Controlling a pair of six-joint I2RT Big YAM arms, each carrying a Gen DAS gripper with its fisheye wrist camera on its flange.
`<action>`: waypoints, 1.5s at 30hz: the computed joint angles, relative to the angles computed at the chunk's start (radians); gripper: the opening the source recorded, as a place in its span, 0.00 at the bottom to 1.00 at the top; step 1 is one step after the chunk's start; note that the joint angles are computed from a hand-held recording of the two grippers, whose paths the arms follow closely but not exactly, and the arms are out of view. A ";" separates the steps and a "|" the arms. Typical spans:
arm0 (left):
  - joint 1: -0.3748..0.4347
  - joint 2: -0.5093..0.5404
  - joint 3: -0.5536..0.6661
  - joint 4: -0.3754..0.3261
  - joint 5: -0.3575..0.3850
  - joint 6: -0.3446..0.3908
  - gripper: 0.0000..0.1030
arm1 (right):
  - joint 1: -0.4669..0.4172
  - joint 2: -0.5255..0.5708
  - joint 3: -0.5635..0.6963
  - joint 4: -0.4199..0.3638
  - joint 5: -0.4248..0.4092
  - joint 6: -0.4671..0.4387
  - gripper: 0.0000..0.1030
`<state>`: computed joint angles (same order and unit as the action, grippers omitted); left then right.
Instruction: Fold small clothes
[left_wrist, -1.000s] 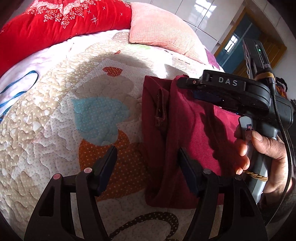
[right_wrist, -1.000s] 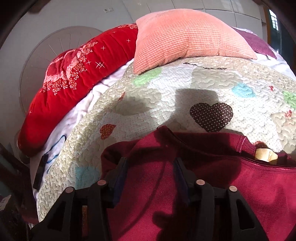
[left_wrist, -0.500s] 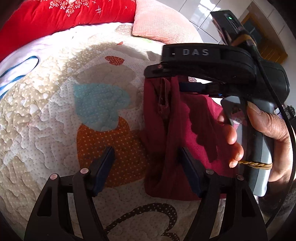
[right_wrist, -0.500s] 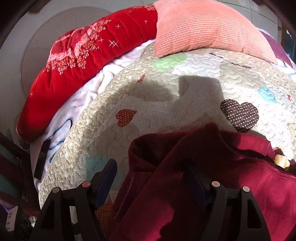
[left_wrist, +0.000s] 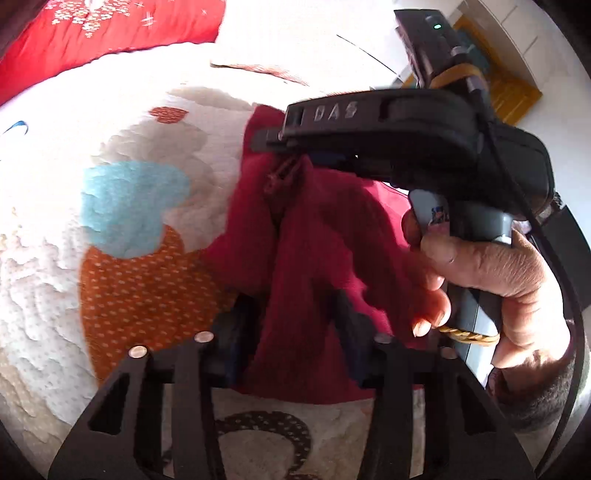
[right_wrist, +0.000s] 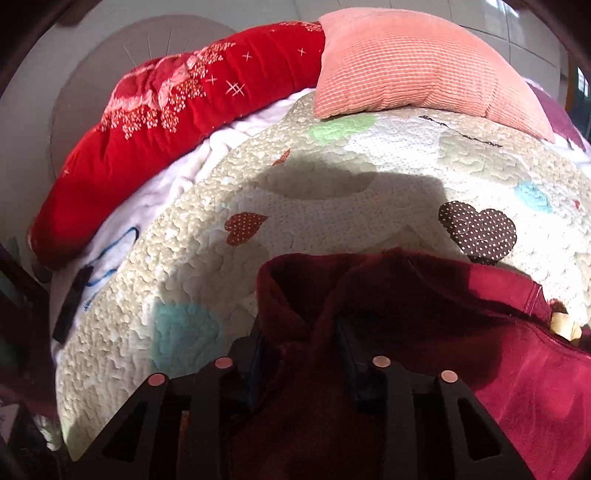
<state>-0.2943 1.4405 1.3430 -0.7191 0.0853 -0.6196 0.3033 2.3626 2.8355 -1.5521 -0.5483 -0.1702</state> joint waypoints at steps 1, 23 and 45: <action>-0.018 -0.003 0.010 -0.004 -0.030 0.010 0.38 | -0.020 -0.062 -0.096 0.059 -0.048 0.022 0.22; -0.332 0.416 0.653 -0.335 0.058 0.159 0.15 | -0.476 -0.412 -0.701 0.428 -0.296 0.237 0.54; -0.256 0.148 0.392 -0.278 -0.156 0.118 0.41 | -0.390 -0.499 -0.758 0.344 -0.175 -0.073 0.27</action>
<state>-0.5504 1.5887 1.7351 -0.9971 -0.0705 -0.5016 -0.0866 1.8638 2.0777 -1.2081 -0.7228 -0.2430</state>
